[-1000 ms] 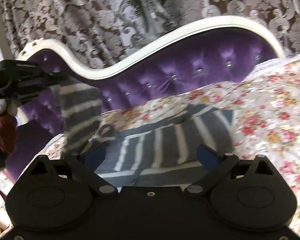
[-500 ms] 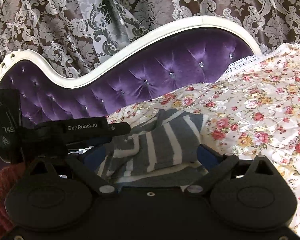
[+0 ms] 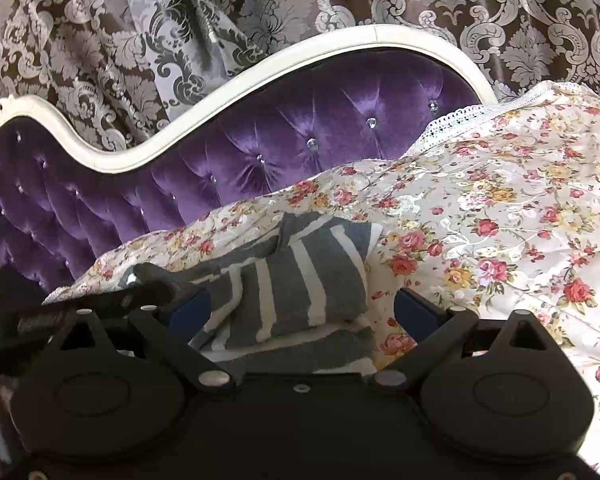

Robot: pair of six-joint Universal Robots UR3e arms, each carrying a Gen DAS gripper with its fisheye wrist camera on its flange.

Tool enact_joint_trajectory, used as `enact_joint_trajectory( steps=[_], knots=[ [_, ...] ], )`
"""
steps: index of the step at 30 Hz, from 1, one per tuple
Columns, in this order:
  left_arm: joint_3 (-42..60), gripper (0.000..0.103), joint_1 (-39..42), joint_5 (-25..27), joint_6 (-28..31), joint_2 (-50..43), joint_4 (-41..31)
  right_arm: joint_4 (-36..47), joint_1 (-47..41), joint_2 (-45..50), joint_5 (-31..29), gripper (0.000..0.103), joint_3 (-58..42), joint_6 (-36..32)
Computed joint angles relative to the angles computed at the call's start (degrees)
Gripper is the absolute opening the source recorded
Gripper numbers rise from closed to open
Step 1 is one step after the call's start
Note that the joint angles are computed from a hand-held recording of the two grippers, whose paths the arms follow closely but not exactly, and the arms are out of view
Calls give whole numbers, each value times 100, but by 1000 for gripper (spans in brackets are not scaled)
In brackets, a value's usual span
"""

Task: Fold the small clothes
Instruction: 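Lay the sleeve across the body and open the left gripper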

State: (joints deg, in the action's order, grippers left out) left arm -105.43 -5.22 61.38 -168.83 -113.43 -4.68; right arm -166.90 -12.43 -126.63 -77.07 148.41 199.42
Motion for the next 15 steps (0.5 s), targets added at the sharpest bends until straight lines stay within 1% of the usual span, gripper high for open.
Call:
enact_joint_trajectory(
  steps=[4, 7, 9, 13, 14, 15],
  knots=[
    [-818, 94, 273, 516, 98, 201, 766, -309, 246, 288, -180, 99, -4, 3],
    [-1134, 94, 468, 878, 171, 128, 1095, -680, 517, 603, -382, 99, -18, 6],
    [-1262, 94, 564, 1081, 148, 26, 1284, -1011, 791, 890, -623, 99, -57, -9],
    [-1517, 94, 838, 1109, 68, -123, 1461, -1785, 1500, 1641, -1253, 99, -215, -148],
    [-1682, 95, 910, 1042, 143, -181, 1786, -1980, 1733, 1885, -1473, 99, -291, -220],
    [-1730, 95, 886, 1081, 186, -209, 1924, -2147, 1919, 2101, -1653, 99, -363, -301]
  ],
)
